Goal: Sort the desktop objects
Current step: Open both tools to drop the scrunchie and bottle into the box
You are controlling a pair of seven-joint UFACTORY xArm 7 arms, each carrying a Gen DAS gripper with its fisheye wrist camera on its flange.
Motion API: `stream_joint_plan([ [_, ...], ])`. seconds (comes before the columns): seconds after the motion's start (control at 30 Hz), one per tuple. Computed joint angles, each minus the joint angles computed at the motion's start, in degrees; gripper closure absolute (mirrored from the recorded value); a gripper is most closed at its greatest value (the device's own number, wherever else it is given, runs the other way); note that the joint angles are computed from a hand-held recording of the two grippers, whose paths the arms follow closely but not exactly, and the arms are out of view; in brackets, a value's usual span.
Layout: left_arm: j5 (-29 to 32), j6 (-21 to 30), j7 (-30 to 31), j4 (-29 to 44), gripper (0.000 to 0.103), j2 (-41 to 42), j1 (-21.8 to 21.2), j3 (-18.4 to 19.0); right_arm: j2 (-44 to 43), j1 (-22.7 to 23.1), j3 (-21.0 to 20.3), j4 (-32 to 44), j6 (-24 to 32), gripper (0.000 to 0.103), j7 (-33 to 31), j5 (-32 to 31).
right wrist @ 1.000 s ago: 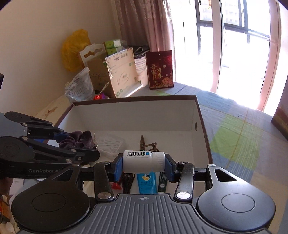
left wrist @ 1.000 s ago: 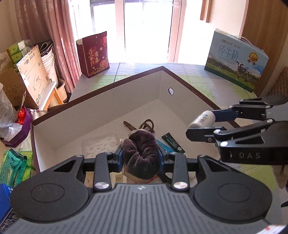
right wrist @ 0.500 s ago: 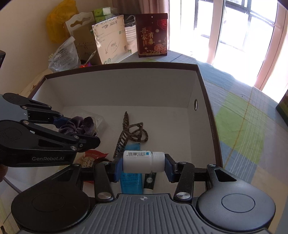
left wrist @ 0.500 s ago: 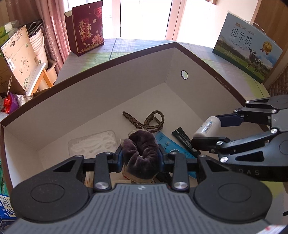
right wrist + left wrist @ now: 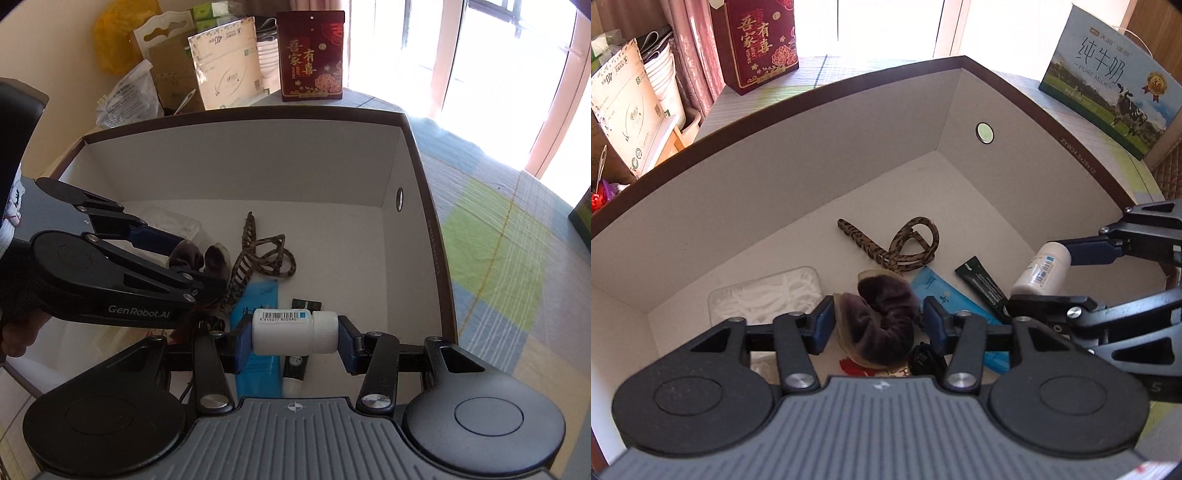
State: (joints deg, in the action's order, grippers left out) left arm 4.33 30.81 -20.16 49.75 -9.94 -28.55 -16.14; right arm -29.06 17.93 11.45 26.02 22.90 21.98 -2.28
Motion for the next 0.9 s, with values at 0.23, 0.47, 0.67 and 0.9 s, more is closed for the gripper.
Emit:
stream_joint_plan([
  [0.23, 0.42, 1.02, -1.1, -1.58, 0.043, -2.69, 0.18, -0.23, 0.11, 1.25, -1.14, 0.16, 1.07, 0.059, -2.43, 0.8],
  [0.47, 2.31, 3.95, -3.57, -2.49, 0.039, -5.48, 0.96, -1.05, 0.4, 3.05, -2.02, 2.72, 7.7, 0.059, -7.54, 2.54],
  [0.67, 2.82, 5.12, -4.14, -3.04, 0.035, -7.78, 1.1, -1.52, 0.15, 2.74, -1.22, 4.12, 10.02, 0.059, -9.64, 2.16],
  [0.9, 3.16, 6.3, -5.1, -3.65, 0.031, -9.55, 1.15, -2.24, -0.74, 1.35, -0.21, 5.14, 13.44, 0.059, -13.61, -1.54],
])
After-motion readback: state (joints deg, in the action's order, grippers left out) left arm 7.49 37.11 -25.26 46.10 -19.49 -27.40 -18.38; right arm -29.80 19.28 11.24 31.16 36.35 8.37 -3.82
